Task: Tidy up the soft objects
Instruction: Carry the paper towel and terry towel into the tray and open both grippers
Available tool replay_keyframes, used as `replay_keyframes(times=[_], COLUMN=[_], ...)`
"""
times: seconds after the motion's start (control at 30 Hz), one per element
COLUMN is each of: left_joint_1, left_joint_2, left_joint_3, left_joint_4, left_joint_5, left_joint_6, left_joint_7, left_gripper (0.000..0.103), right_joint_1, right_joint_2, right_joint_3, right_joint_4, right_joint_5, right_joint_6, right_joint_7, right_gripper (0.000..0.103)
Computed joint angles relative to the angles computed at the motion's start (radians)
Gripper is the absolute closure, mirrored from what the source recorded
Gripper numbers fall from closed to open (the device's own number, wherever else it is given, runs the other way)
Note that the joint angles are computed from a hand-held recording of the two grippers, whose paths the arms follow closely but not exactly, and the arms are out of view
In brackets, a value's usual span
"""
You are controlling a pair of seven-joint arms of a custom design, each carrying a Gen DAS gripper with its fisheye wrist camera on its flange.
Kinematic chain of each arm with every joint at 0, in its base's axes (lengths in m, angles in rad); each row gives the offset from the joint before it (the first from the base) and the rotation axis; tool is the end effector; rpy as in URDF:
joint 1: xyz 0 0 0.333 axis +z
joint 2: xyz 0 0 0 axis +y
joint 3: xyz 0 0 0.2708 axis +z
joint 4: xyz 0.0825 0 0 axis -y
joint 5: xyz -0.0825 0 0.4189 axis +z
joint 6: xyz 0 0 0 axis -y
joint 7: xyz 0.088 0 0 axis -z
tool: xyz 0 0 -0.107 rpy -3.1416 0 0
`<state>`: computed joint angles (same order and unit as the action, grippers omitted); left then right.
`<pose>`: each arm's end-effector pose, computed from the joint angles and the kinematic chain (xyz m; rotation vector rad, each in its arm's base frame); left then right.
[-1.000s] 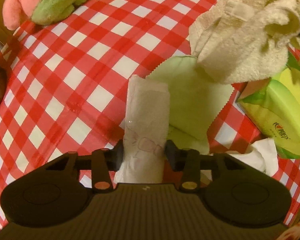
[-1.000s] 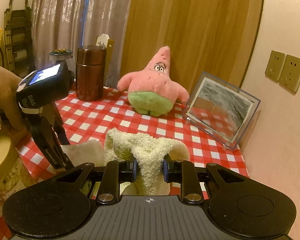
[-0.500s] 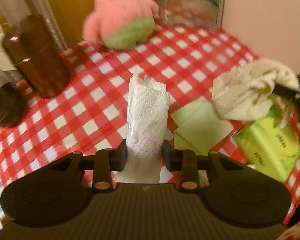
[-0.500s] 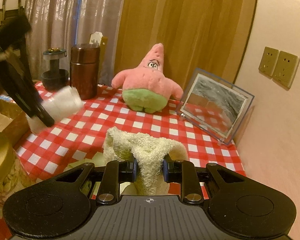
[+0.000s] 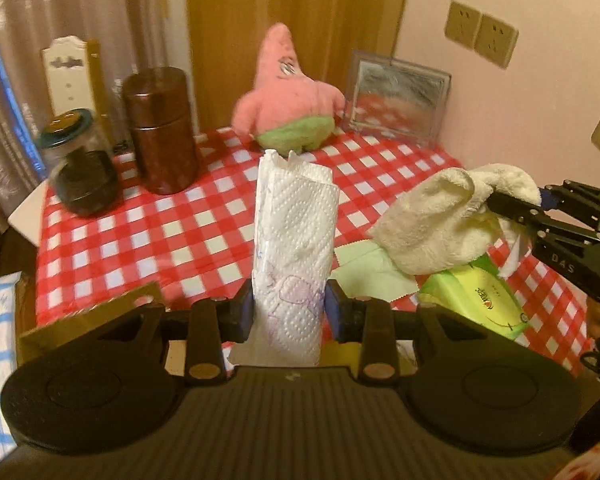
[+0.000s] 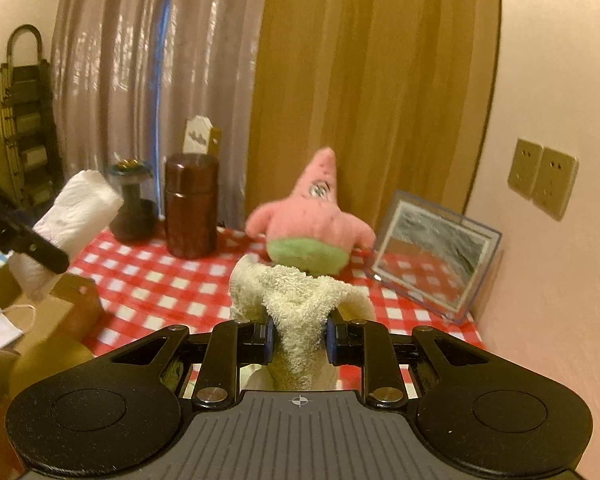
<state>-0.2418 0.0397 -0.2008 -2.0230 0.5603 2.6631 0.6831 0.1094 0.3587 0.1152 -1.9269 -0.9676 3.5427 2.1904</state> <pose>0.5652 -0.2838 0.4333 -1.8569 1.8098 -0.7188 0.6003 0.2350 0.3613 -1.8805 0.8714 -0.6765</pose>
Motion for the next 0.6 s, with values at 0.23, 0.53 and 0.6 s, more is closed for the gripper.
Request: replay_keyframes(times=[0.23,0.53,0.6], left_joint_1=[0.052,0.134,0.143], left_joint_2=[-0.236,-0.478,-0.523], left_joint_3=[-0.05,-0.14,-0.153], left_joint_4=[-0.21,-0.431,-0.474], left_joint_5=[0.044,-0.047,-0.078], left_joint_6=[-0.027,-0.061,-0.06], left_joint_7=[-0.126,-0.17,-0.17], left_gripper=[0.071,0.071,0.071], right_joint_1=[0.087,0.161,0.166], right_joint_2=[-0.066,-0.081,-0.078], right_joint_3=[-0.045,-0.045,-0.038], right_joint_4=[-0.097,-0.139,-0.128], right_joint_5=[0.193,0.349,0.344], right_joint_6=[0.073,0.18,0.199], right_joint_7=[-0.136,-0.251,-0.249], right_gripper=[0.079,0.079,0.079])
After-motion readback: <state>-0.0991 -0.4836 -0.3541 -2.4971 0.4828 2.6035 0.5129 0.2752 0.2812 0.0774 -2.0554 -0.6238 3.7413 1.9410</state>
